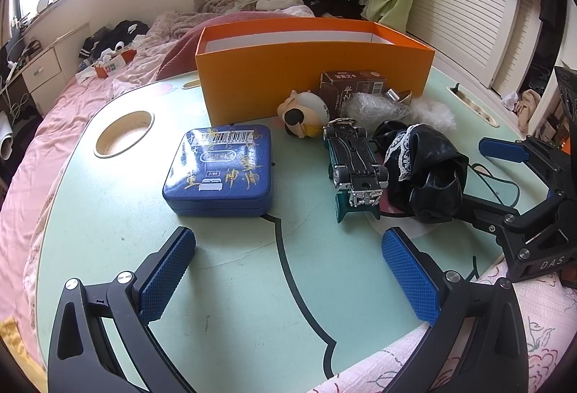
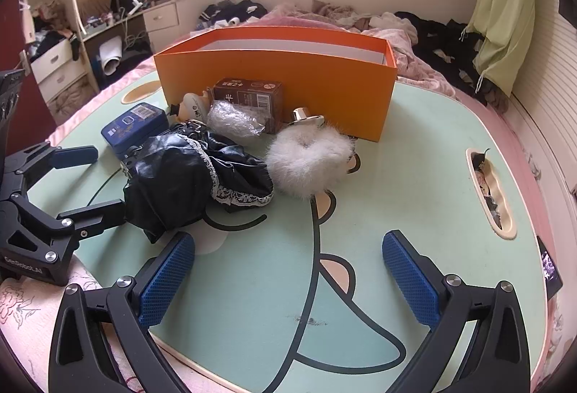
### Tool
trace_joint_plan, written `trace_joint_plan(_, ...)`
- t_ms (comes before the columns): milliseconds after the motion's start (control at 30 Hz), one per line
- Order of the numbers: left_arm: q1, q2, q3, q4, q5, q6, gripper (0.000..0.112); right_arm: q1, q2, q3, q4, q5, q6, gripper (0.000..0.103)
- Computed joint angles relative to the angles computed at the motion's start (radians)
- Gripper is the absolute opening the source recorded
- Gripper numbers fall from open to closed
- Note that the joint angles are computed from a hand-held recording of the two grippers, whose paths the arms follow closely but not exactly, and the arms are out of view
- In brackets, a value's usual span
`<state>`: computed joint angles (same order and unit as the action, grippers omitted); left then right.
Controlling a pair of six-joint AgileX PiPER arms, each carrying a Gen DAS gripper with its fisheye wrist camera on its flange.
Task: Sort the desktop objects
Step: 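Reach into the box and grasp the brown fluffy pom-pom with the left gripper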
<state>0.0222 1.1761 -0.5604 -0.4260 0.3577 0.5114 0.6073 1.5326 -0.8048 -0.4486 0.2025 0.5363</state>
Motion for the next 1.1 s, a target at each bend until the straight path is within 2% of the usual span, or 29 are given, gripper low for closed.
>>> trace_joint_plan(100,0.006,0.004,-0.005,-0.042,0.009,0.057,0.103,0.000,0.000,0.000,0.001,0.000,-0.001,0.103)
trace_joint_plan(167,0.005,0.019,-0.023,-0.013,0.028,0.035,0.103,-0.005,0.003,0.001,0.012,-0.007,-0.014,0.103)
trace_joint_plan(233,-0.013,0.007,-0.035,0.079,0.044,-0.065,0.103,-0.003,0.003,0.000,0.013,-0.006,-0.012,0.103)
trace_joint_plan(300,-0.011,-0.035,-0.044,0.045,0.054,-0.030,0.103,-0.002,-0.002,-0.004,0.020,0.003,-0.020,0.103)
trace_joint_plan(400,0.022,-0.066,-0.124,-0.127,0.142,0.129,0.103,-0.003,-0.002,-0.003,0.023,0.002,-0.023,0.103)
trace_joint_plan(467,0.009,-0.050,-0.210,-0.146,0.208,0.124,0.103,-0.007,0.000,-0.002,0.032,-0.003,-0.035,0.103)
trace_joint_plan(533,-0.032,-0.005,-0.335,-0.102,0.266,0.039,0.103,0.009,-0.019,0.003,0.007,0.013,-0.001,0.103)
trace_joint_plan(567,-0.055,0.026,-0.403,-0.081,0.292,-0.005,0.103,0.012,-0.022,0.002,0.008,0.016,0.000,0.103)
trace_joint_plan(700,-0.090,0.227,-0.705,-0.132,0.461,0.019,0.103,0.016,-0.024,0.001,0.002,0.021,0.008,0.103)
trace_joint_plan(833,-0.144,0.527,-1.043,-0.014,0.625,-0.199,0.102,0.017,-0.024,0.000,-0.001,0.021,0.012,0.103)
trace_joint_plan(900,-0.141,0.643,-1.150,-0.020,0.687,-0.246,0.090,0.017,-0.024,0.001,-0.003,0.021,0.014,0.103)
trace_joint_plan(1100,-0.142,0.837,-1.310,-0.032,0.791,-0.347,0.076,0.015,-0.023,0.002,-0.002,0.018,0.012,0.103)
